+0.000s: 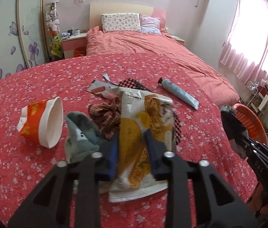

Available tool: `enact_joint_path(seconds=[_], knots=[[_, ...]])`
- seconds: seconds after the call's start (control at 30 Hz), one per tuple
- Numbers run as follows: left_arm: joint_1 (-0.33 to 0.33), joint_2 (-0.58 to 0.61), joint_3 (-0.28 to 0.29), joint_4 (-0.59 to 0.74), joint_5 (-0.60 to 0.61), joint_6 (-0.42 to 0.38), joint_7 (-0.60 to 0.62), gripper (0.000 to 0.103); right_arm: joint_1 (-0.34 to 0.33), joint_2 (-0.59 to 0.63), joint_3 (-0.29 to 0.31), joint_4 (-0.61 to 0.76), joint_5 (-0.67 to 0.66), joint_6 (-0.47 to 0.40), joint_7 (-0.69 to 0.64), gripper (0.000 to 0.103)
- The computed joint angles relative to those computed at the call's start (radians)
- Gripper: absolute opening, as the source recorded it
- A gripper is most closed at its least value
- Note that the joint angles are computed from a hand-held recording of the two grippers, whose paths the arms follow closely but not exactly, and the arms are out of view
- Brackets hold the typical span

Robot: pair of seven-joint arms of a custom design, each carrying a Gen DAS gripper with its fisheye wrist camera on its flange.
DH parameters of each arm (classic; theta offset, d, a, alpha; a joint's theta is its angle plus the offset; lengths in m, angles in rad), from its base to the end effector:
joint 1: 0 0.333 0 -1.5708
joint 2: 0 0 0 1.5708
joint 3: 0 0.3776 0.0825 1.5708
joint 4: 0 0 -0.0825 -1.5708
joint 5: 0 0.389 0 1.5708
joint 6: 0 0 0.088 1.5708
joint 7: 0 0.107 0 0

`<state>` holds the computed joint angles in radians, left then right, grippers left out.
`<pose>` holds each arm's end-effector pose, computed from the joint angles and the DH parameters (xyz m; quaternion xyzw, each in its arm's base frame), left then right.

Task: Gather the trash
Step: 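Grasp the yellow chip bag with the left tool, then carry both wrappers over the orange basket and open both tools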

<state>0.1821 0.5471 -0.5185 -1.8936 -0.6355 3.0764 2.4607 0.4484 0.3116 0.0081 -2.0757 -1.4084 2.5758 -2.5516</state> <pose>0.6914 -0.1351 0.3534 -0.4957 0.7847 -0.3440 0.1423 0.5465 0.2867 0.3418 -0.4594 0.7917 -0.3069 0.2605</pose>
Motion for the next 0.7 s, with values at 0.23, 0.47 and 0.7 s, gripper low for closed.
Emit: enact_joint_path(seconds=[0.23, 0.47, 0.7], knots=[[0.155, -0.008, -0.193, -0.055, -0.087, 0.031, 0.152, 0.005, -0.001, -0.043, 0.007, -0.042, -0.036, -0.010, 0.047, 0.008], [0.294, -0.031, -0.362, -0.112, -0.169, 0.076, 0.262, 0.004, -0.008, -0.098, 0.031, -0.087, -0.084, -0.041, 0.097, 0.008], [0.417, -0.048, -0.526, -0.164, -0.201, 0.101, 0.304, 0.004, -0.020, -0.160, 0.057, -0.143, -0.123, -0.076, 0.158, 0.008]])
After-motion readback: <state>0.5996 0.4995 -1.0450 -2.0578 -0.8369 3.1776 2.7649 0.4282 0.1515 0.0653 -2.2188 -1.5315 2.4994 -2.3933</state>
